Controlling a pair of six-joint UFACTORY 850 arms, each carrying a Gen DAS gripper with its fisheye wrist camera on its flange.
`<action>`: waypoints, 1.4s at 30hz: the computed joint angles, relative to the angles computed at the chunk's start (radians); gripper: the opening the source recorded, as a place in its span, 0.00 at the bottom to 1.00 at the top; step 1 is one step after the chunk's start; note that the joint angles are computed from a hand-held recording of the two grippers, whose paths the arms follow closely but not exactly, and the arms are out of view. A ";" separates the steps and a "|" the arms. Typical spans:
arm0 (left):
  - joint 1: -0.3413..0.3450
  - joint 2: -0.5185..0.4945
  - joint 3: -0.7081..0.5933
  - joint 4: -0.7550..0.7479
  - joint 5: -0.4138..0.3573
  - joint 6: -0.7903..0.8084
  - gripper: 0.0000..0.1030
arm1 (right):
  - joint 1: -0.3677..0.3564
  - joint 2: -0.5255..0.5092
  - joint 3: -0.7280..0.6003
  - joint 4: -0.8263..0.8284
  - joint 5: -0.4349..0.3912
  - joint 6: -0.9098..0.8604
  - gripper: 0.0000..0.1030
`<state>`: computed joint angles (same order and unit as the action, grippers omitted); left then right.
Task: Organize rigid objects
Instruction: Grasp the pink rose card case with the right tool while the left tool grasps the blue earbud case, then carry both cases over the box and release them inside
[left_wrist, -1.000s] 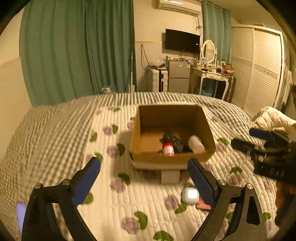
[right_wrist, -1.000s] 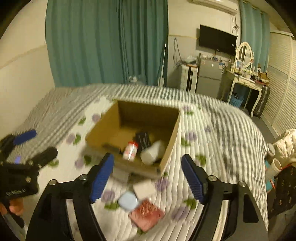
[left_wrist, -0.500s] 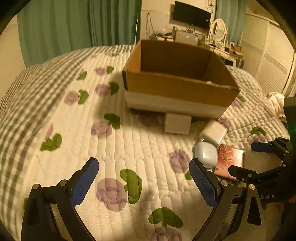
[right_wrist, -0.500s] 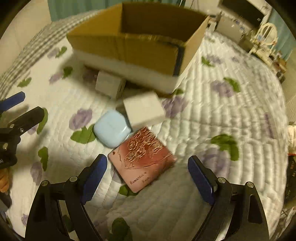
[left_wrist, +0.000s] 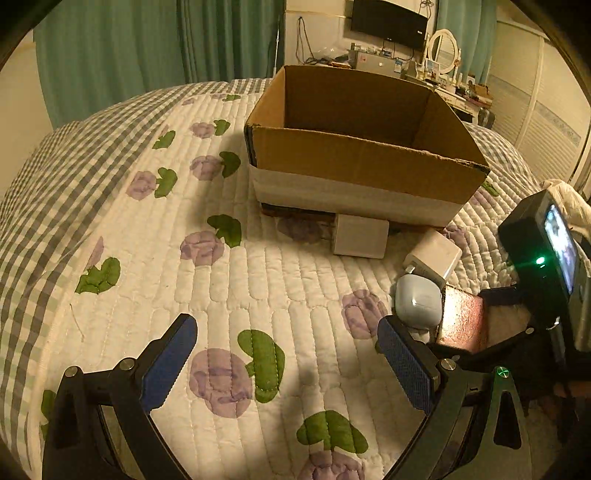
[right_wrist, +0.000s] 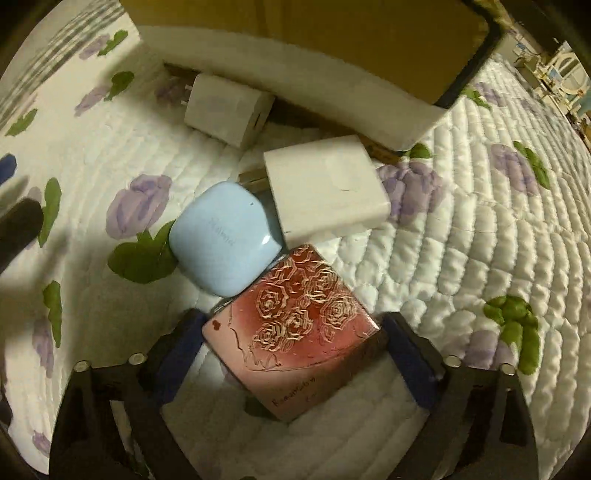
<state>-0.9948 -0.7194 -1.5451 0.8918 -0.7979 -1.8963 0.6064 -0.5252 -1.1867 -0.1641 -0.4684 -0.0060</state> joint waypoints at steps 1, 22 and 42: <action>-0.001 -0.002 -0.005 -0.007 -0.004 0.007 0.97 | -0.005 0.012 0.007 0.015 0.008 -0.015 0.92; 0.008 -0.270 -0.392 -0.146 0.015 0.235 0.89 | -0.133 0.115 -0.031 0.049 0.081 -0.269 0.91; 0.000 -0.232 -0.374 -0.114 -0.041 0.228 0.49 | -0.130 0.153 0.008 0.193 0.115 -0.375 0.91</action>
